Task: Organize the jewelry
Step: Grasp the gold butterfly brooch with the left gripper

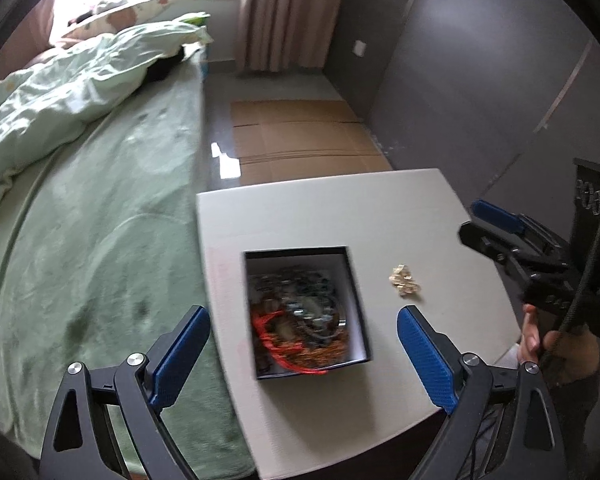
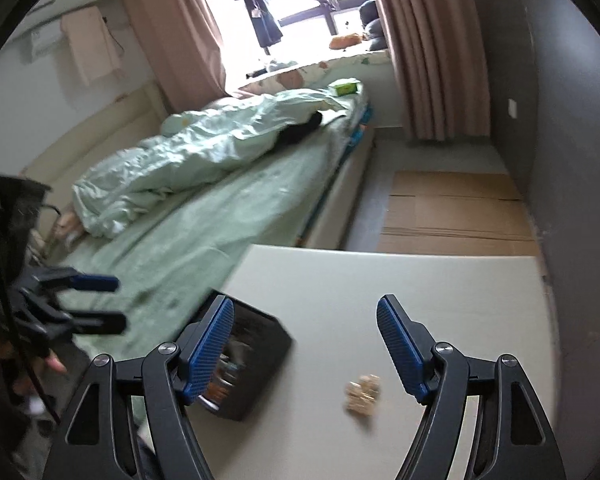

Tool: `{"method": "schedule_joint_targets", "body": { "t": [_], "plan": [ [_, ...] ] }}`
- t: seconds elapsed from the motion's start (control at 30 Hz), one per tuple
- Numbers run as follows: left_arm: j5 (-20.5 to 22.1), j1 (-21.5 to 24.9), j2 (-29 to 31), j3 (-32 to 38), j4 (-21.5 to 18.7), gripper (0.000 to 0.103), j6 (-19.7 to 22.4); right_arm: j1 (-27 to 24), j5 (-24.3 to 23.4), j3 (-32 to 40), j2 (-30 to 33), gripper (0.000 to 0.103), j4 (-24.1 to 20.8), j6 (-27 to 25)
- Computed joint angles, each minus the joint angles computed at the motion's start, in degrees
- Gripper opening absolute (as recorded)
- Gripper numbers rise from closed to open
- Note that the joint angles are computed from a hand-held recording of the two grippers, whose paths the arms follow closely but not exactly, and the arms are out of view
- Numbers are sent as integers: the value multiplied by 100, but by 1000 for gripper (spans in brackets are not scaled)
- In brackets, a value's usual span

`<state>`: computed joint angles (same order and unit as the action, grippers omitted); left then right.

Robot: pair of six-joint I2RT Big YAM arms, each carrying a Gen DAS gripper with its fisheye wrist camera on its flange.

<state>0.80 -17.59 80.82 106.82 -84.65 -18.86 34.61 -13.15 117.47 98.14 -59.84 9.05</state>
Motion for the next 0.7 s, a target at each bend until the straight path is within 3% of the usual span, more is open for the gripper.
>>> {"method": "schedule_joint_targets", "body": {
  "t": [0.17, 0.33, 0.53, 0.57, 0.63, 0.7],
  "plan": [
    [34, -234, 92, 42, 190, 95, 9, -148, 94, -551, -340, 74, 375, -452],
    [153, -415, 267, 123, 324, 95, -54, -373, -300, -302, -214, 74, -109, -370],
    [181, -669, 599, 363, 314, 94, 2, -532, -226, -290, -231, 75, -416, -486],
    [157, -714, 663, 419, 294, 94, 32, -553, -191, -280, -220, 77, -458, -448],
    [111, -819, 817, 546, 252, 94, 175, -640, -134, -283, -227, 103, -493, -349],
    [93, -910, 914, 603, 260, 94, 417, -751, -187, -336, -257, 103, -475, -223]
  ]
}}
